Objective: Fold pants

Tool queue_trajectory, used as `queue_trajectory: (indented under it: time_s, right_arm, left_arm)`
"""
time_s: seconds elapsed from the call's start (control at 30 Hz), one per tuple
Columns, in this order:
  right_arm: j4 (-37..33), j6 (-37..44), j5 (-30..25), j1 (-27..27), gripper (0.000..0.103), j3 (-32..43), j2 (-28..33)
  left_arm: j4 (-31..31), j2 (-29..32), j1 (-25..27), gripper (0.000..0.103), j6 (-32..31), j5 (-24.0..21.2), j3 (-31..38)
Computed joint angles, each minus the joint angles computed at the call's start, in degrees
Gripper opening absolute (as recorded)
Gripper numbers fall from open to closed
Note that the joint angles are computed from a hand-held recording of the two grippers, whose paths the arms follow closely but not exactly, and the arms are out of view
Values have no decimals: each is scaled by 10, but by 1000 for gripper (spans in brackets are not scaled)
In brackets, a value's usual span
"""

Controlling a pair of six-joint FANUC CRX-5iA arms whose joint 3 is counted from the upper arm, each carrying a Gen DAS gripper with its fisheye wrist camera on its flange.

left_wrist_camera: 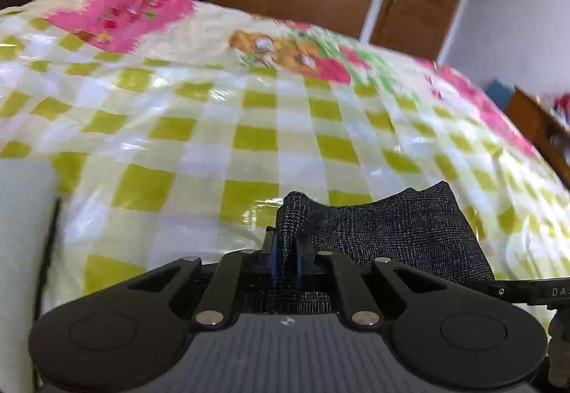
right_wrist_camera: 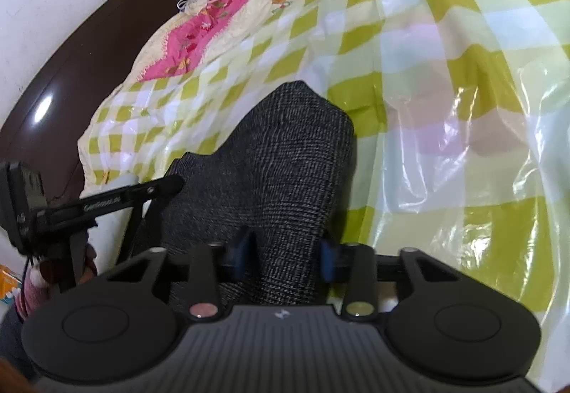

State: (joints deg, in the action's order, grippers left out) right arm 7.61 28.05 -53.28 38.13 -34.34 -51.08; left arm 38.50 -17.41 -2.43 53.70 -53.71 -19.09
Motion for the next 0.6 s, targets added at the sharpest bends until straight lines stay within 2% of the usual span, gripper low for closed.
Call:
queue_trajectory:
  time_s: [0.07,0.17,0.27,0.33,0.4,0.47,0.5,0.53,0.6]
  right_arm:
    - [24,-18,-2,21,29,2,-6]
    - [61,-33,-7,52,29,3,-8]
    - [74,-38,-22,52,40,4,21]
    - [68,-40,-22,44,44,5,34]
    - [86,-58,-27,58,44,1,28]
    - [111,-67,-47,78,44,2,23]
    - [121,-68,-55,85,44,3,22]
    - [126,-67,-60,88,44,4,22]
    - [121,-61,-61,82,46,10,27]
  left_arm:
    - [-4,-20,11,19,6,9,-20]
    - [-40,-18,11,16,23,4,-31]
    - [-41,-26,7,16,13,14,-36]
    - [-10,-27,18,16,-12,-9,-36]
    - [10,-31,29,23,-40,-35,-36]
    - [-1,-42,30,33,-38,-40,-38]
    - [-5,-45,31,43,-35,-44,-42]
    - [-9,-45,30,46,-27,-45,-45]
    - [-9,-44,31,46,-8,-54,-56]
